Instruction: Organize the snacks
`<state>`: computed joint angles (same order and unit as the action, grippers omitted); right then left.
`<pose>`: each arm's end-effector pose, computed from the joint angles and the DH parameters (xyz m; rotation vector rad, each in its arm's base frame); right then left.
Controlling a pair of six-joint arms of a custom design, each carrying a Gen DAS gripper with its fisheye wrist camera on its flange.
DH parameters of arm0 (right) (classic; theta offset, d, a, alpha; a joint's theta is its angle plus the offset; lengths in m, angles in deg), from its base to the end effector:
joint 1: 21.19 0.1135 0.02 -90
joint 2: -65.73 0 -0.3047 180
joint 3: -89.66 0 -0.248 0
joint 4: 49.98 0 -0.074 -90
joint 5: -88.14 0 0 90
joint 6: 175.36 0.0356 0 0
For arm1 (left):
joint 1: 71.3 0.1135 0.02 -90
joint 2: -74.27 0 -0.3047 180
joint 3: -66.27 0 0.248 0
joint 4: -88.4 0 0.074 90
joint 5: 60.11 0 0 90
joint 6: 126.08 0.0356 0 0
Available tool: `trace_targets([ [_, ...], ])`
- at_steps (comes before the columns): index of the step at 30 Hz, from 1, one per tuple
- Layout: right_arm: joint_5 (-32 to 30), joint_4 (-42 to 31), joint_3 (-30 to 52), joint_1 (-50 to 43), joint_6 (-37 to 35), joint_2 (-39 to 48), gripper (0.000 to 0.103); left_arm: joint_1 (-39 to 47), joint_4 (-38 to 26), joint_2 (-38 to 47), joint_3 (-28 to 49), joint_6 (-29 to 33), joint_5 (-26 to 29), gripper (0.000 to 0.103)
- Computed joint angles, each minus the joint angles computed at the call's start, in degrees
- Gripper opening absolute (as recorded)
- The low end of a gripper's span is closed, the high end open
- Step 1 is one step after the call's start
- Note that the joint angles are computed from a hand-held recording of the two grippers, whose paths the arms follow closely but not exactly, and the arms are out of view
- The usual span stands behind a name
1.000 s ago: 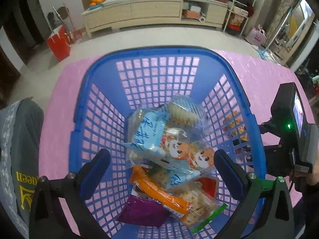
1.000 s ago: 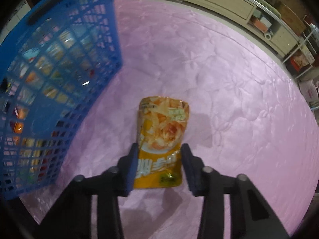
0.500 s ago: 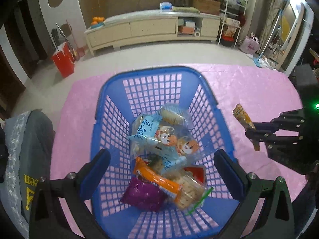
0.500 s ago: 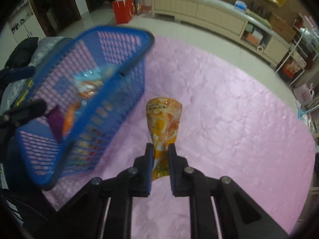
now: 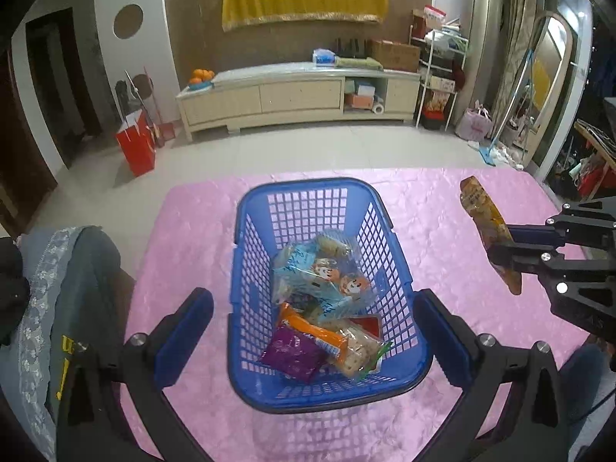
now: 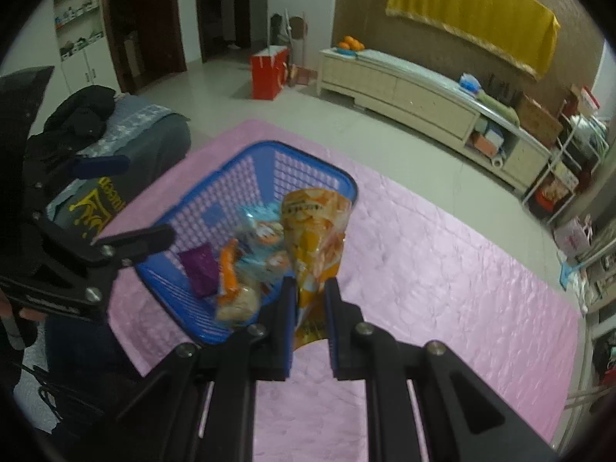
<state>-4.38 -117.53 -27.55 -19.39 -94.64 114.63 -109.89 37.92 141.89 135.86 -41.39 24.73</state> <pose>0.1253 0.0055 0.3144 -0.2599 2.4925 0.0014 0.1774 -0.1374 0.3218 0.6553 2.3372 -0.2422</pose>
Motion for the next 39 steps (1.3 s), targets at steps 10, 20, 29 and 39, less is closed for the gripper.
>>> trace_targets([
  [10,7.6,4.6,1.0,17.2,10.6,6.6,0.018,8.5,1.8,-3.5,-4.6,6.1,4.6,0.103],
  [20,7.3,12.7,-3.6,21.2,15.1,17.2,0.018,15.3,7.6,0.0,-10.1,8.8,8.9,0.103],
  [29,9.4,17.5,-4.8,21.7,16.1,24.2,0.03,18.9,11.4,1.3,-13.7,9.8,10.7,0.103],
  [39,14.2,15.5,-7.3,24.3,17.7,18.7,0.073,16.8,10.3,-1.5,-15.3,8.2,9.6,0.103],
])
